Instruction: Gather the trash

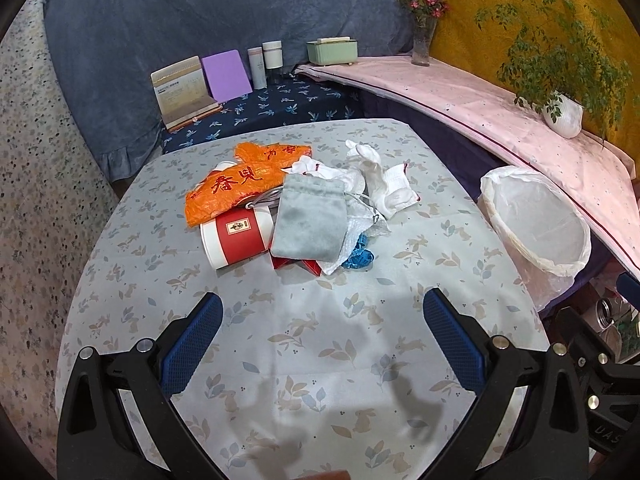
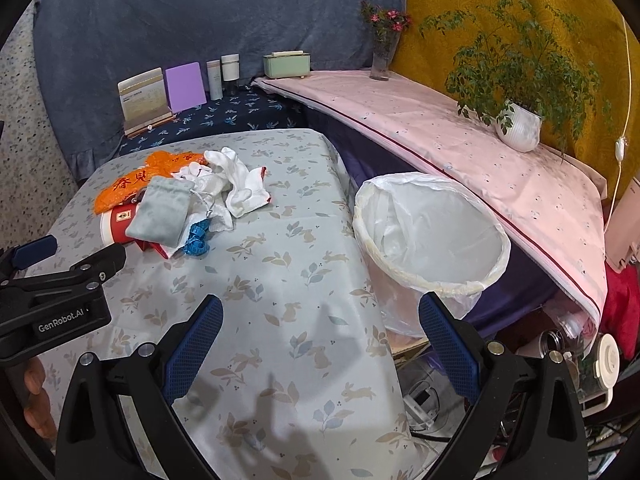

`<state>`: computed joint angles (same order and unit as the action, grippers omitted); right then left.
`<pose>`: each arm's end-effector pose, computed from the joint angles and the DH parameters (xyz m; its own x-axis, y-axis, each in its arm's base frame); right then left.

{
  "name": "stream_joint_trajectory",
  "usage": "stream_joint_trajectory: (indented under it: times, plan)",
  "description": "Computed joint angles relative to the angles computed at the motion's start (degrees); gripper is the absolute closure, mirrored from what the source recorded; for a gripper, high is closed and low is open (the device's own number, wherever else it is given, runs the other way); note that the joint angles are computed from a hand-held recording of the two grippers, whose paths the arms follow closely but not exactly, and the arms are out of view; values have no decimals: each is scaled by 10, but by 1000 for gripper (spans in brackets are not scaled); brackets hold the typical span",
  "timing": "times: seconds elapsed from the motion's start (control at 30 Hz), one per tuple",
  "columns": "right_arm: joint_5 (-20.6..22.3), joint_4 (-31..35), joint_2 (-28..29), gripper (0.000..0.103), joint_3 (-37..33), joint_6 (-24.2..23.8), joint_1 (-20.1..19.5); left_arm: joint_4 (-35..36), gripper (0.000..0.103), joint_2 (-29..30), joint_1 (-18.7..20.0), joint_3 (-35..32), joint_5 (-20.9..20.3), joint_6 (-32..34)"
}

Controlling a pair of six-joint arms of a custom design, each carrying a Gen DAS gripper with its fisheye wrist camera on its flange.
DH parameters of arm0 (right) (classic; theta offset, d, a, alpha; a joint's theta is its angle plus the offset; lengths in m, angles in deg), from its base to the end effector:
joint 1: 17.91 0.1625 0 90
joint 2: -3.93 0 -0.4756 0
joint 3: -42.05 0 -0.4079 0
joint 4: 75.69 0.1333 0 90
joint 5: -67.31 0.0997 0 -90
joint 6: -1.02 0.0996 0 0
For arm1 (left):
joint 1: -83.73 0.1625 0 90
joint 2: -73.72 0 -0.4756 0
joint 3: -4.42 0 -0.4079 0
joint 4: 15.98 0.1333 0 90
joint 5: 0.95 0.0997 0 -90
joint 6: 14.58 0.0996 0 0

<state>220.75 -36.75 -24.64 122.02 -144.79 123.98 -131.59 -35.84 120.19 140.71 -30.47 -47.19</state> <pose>0.4775 -0.3184 0.0272 -0.6670 0.0531 0.7432 -0.4981 0.7100 -0.4977 -0.1136 -0.3575 0.3762 -0.6685 0.0221 -0.7434 0.5269 0.7195 -0.4524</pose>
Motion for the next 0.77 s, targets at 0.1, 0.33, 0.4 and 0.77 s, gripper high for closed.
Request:
stream_joint_trajectory:
  times: [0.1,0.33,0.4,0.77]
  plan:
    - [1,-1,-1,8,2,0,1,18,7,0,-2,-2,6,-17]
    - [2,3,-2,8,2,6,1,43,7,1,-6,-5,11,-37]
    - [2,6,-2,8,2,8,1,50,7,0,-8,-5,11,-43]
    - [4,3,-4,8,4,7,-1,67,7,4,-8,-7,7,-50]
